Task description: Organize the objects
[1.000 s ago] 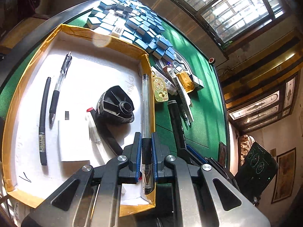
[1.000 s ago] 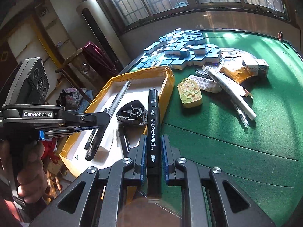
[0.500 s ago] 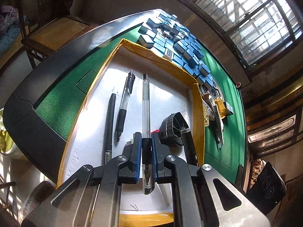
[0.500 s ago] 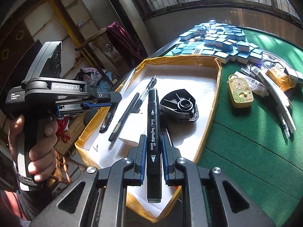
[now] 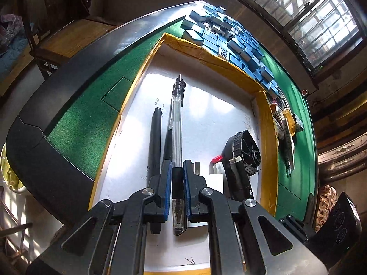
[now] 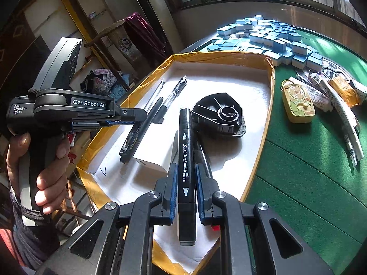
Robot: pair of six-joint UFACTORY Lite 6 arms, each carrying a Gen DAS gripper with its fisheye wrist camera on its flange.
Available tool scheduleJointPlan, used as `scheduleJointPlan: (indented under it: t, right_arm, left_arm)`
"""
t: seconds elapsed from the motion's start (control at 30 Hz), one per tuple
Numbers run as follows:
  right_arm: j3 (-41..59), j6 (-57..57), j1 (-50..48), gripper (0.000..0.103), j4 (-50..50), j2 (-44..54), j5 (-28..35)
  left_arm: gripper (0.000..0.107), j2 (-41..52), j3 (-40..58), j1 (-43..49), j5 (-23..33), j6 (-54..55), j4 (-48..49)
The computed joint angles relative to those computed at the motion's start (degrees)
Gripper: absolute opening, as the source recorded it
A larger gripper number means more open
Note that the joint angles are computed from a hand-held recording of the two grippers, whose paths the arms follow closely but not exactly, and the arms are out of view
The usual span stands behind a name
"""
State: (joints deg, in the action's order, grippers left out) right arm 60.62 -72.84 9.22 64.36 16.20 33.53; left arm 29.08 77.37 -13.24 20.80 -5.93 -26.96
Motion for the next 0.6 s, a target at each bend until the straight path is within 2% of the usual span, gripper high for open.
scheduleJointPlan:
  t: [0.23, 0.6]
  right_arm:
    - [-0.5, 0.3, 0.9, 0.014, -0.9, -0.1, -1.6]
    - [-0.9, 1.8, 2.3, 0.014, -2.9, 0.0, -2.7]
  left_arm:
    - [0.008, 0.8, 0.6, -0.3, 0.8, -5.4, 6.6]
    - [0.008, 0.9, 0.5, -0.7, 0.9, -6.7, 9.0]
